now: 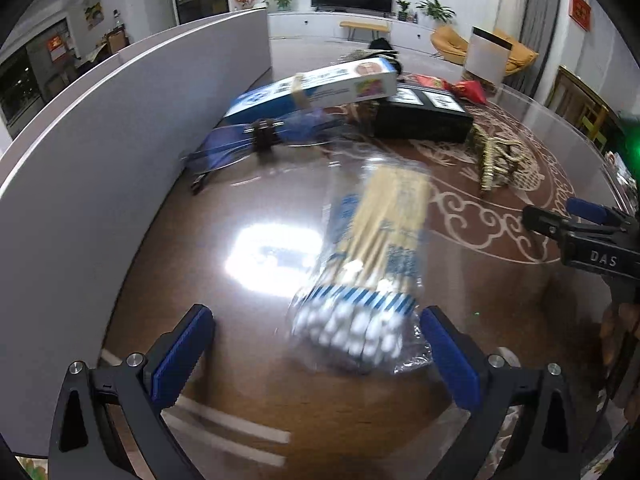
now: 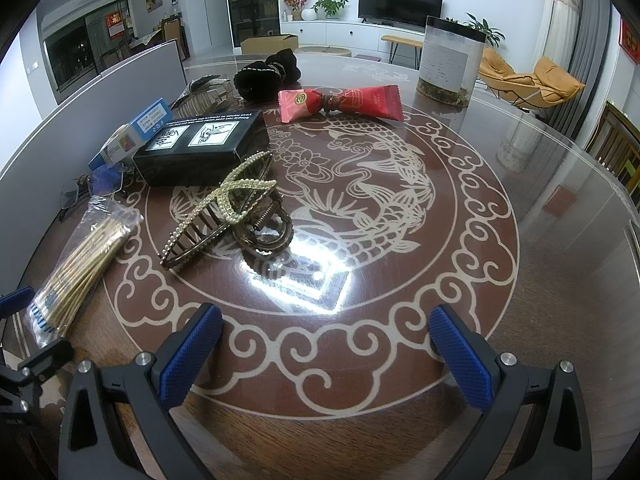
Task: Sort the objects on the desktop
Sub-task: 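Lower the left tool over the clear bag of cotton swabs, then close the left gripper on the cotton-swab bag while the right tool approaches the gold hair clip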
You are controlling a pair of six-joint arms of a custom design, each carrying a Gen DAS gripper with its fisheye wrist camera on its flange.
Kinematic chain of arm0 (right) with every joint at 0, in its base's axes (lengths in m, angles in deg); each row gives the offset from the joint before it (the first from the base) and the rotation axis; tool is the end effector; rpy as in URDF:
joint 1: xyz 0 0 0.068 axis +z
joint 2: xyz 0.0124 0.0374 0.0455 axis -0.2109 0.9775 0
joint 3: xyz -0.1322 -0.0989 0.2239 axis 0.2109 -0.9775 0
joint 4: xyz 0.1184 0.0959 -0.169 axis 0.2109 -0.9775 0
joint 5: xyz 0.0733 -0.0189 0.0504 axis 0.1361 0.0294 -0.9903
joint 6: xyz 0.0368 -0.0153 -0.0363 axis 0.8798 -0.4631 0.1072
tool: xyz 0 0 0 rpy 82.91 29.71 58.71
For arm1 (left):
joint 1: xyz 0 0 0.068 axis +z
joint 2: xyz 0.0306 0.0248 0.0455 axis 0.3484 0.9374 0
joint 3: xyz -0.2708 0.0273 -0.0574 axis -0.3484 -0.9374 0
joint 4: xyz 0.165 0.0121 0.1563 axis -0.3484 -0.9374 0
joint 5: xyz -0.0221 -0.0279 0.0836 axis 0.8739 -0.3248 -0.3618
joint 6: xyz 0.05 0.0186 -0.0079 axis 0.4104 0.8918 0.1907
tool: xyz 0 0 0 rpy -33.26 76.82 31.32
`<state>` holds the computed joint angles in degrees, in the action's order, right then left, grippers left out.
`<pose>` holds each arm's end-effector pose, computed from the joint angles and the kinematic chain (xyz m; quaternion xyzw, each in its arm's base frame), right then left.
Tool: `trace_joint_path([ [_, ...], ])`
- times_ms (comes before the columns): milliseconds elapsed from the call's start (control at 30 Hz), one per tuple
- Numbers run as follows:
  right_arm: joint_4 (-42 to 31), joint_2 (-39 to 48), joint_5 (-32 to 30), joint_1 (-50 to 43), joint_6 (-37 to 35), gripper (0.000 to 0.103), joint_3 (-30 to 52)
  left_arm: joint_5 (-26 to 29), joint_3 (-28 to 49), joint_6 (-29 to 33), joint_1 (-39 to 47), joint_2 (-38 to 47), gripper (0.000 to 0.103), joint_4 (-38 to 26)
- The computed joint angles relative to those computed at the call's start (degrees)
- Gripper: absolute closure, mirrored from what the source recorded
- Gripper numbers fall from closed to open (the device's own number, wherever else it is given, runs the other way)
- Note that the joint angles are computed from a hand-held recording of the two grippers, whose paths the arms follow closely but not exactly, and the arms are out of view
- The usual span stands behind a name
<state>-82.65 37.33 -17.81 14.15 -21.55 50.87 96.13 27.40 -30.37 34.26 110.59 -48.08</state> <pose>0.2388 0.1034 0.1564 0.1060 0.9461 -0.0371 0.3038 0.2761 0.0571 0.1537 0.1769 0.9437 -0.0510 0.2748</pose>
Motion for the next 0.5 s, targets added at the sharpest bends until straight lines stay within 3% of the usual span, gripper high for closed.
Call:
trace_joint_path([
  [100, 0.5, -0.3, -0.1, 0.0, 0.0, 0.000, -0.3, 0.1, 0.7, 0.1, 1.2, 0.5, 0.000, -0.2],
  [200, 7.3, -3.8, -2.6, -0.3, -1.4, 0.000, -3.2, 0.3, 0.5, 0.5, 1.6, 0.3, 0.000, -0.2],
  [500, -1.1, 12.0, -8.6, -2.7, -6.5, 0.000, 16.9, 1.4, 5.3, 4.0, -0.4, 3.4, 0.000, -3.4],
])
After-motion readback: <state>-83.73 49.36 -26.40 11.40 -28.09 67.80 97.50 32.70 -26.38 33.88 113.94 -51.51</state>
